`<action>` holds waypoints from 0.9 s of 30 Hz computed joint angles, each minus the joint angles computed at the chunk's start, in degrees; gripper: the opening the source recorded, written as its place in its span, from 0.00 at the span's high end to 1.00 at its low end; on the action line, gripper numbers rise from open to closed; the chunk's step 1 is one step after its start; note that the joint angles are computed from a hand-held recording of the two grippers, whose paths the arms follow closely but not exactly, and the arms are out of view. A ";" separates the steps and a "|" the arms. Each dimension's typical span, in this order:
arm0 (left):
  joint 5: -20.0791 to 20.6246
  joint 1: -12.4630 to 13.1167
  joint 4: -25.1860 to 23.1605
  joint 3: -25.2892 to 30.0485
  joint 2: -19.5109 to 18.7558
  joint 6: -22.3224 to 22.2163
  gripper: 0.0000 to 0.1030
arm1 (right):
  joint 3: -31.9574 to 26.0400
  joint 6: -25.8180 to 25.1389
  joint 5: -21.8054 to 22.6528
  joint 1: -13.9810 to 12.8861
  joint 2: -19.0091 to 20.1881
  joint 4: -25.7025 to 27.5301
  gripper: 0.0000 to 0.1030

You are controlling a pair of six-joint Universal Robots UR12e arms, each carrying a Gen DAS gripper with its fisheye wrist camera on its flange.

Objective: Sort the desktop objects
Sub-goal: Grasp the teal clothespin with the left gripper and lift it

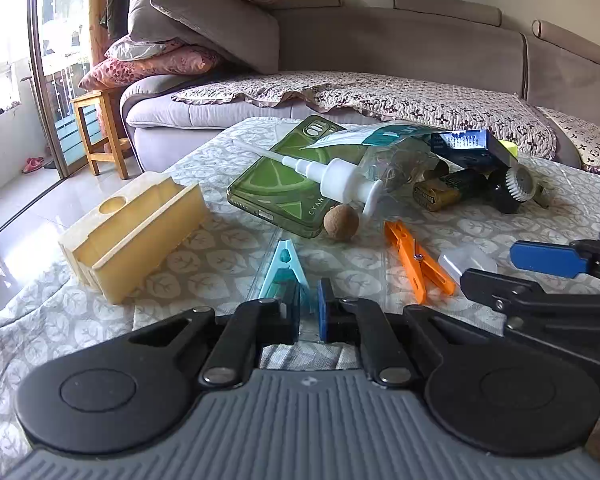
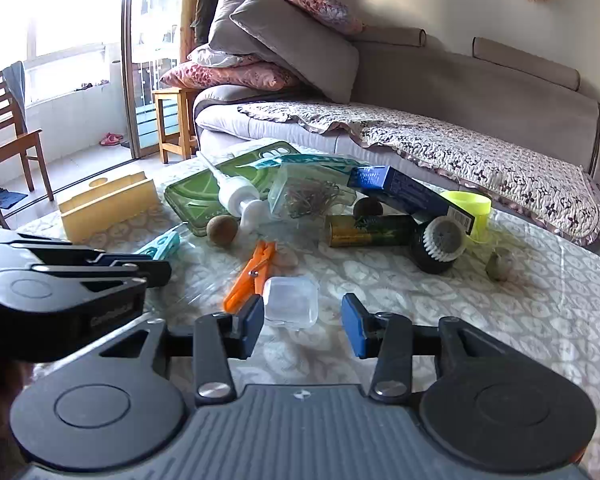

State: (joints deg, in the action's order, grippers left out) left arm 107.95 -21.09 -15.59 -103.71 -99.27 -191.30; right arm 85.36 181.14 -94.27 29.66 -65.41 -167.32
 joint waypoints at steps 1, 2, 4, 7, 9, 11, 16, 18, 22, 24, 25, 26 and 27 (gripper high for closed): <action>-0.02 0.02 0.06 -0.01 -0.02 -0.01 0.89 | -0.24 -0.02 0.03 -0.05 0.16 0.39 0.61; 0.00 0.02 0.18 -0.06 -0.01 0.04 0.90 | -0.37 0.13 0.48 -0.16 0.26 0.64 0.61; -0.09 0.07 0.25 -0.08 -0.01 0.01 0.90 | -0.87 0.86 1.25 -0.39 0.53 1.22 0.61; 0.01 0.07 0.41 -0.09 -0.07 -0.01 0.90 | -1.74 1.39 1.36 -0.51 1.05 2.23 0.61; -0.02 0.08 0.54 -0.09 -0.13 0.11 0.90 | -2.23 2.05 1.85 -0.63 1.23 3.51 0.63; -0.17 0.14 0.64 -0.14 -0.12 0.05 0.94 | -2.21 2.37 1.68 -0.60 1.12 4.09 0.69; 0.79 -0.09 1.39 -0.37 -0.09 0.04 0.95 | -0.86 4.07 0.07 -0.45 0.23 3.39 0.70; 1.12 -0.24 2.20 -0.50 -0.07 0.51 0.95 | -0.14 4.26 -0.48 -0.39 -0.27 3.12 0.70; 1.12 -0.53 3.45 -0.60 0.19 0.91 0.95 | 0.28 4.88 -2.05 -0.18 -0.86 2.90 0.70; 1.02 -0.79 3.66 -0.47 0.33 0.95 0.95 | -0.24 5.17 -2.60 -0.02 -0.87 3.07 0.70; 0.87 -0.90 3.14 -0.30 0.45 0.89 0.95 | -0.31 5.25 -2.84 0.06 -1.02 3.09 0.70; 0.88 -1.08 2.31 -0.01 0.55 0.80 0.95 | -0.14 5.37 -3.19 0.16 -1.32 2.92 0.70; 0.81 -1.21 1.11 0.29 0.72 0.55 0.95 | -0.20 5.55 -3.64 0.29 -1.52 3.26 0.69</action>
